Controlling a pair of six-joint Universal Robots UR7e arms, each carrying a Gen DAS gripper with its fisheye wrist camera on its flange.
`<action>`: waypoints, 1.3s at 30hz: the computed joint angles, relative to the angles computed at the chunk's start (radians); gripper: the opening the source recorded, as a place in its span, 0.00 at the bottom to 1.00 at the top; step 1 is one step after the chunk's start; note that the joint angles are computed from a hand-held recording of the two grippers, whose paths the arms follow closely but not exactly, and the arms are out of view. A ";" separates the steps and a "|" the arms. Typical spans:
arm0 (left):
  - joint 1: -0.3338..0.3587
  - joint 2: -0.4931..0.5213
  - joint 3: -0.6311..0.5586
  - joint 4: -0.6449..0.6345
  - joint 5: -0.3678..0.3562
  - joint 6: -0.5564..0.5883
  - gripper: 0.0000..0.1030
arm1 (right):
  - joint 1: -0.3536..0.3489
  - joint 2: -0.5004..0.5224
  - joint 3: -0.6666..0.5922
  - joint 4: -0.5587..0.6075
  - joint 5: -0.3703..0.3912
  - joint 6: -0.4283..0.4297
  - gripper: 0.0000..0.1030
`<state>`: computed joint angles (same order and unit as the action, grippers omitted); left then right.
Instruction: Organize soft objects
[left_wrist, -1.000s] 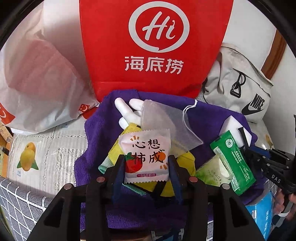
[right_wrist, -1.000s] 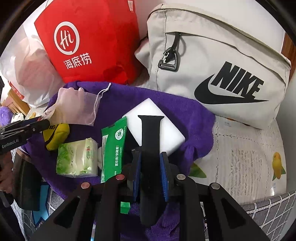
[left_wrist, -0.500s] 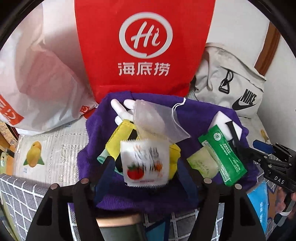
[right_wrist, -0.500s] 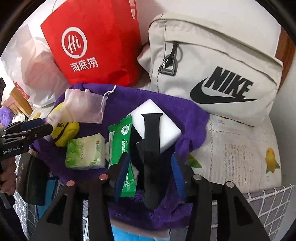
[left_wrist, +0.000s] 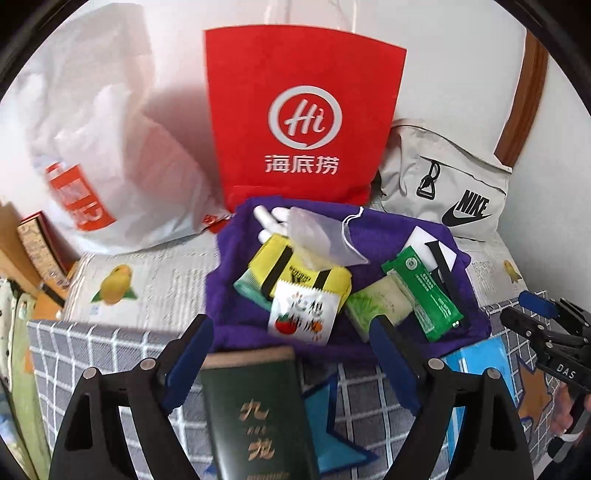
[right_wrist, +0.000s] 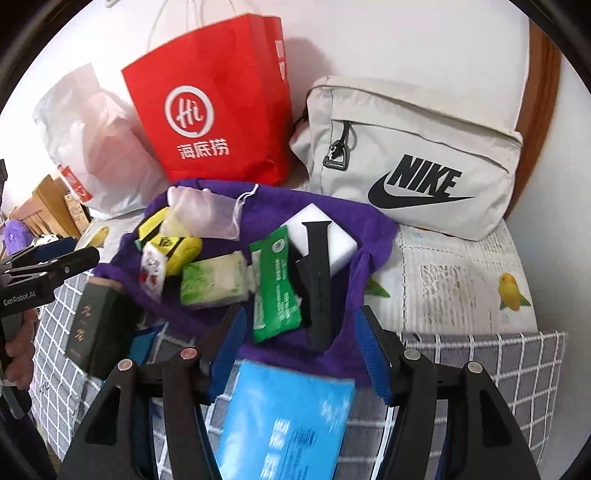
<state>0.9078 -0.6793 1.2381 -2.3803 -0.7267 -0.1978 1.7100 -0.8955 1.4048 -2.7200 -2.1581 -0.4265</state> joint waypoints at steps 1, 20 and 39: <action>-0.005 -0.013 0.019 0.000 0.003 -0.009 0.86 | 0.006 -0.012 0.019 -0.008 0.001 0.004 0.59; -0.168 -0.226 0.386 -0.039 0.077 -0.162 0.93 | 0.091 -0.201 0.366 -0.191 -0.037 0.056 0.81; -0.271 -0.286 0.487 -0.067 0.134 -0.250 0.93 | 0.130 -0.281 0.468 -0.213 -0.045 0.082 0.85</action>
<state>0.6369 -0.9652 1.7251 -2.4472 -0.5924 -0.4474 1.8401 -1.1763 1.8724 -2.9329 -2.2031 -0.3444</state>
